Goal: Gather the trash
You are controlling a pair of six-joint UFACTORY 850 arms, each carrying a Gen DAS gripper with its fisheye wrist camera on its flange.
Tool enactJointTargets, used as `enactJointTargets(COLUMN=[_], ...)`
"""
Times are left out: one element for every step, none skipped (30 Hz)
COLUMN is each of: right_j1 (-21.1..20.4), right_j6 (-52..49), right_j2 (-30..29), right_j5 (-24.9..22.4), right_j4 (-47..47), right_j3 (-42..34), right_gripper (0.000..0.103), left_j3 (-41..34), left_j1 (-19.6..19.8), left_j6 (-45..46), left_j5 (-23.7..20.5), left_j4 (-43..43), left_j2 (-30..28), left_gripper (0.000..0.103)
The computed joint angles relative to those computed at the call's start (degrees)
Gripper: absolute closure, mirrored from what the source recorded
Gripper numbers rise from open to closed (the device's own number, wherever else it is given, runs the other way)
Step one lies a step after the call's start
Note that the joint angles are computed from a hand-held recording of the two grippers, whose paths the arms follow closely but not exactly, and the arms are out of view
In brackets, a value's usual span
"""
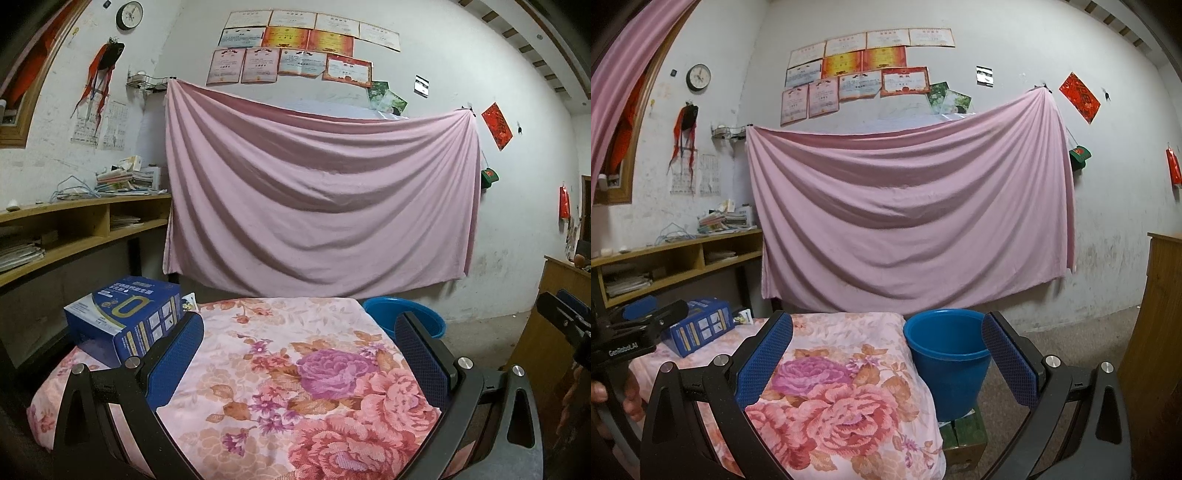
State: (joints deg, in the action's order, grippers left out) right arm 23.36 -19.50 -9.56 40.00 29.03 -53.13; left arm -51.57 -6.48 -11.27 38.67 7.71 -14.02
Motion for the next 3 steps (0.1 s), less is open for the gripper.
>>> enactJointTargets(right_j1=[0.02,0.01,-0.01], right_j6=[-0.07,-0.04,-0.10], right_j2=[0.03,0.00,-0.03], right_j5=[-0.04,-0.09,-0.21], right_j4=[0.07,0.06,0.07], right_j3=[0.03,-0.03,-0.10], right_gripper=[0.000,0.000,0.000], left_j3=[-0.04,-0.08,-0.21], left_j1=[0.00,0.02,0.15], left_j6=[-0.29,-0.57,-0.78], left_j5=[-0.08,-0.17,-0.27], left_j4=[0.13,0.18,0.31], left_j2=[-0.10,-0.20,-0.30], left_gripper=[0.002,0.002,0.002])
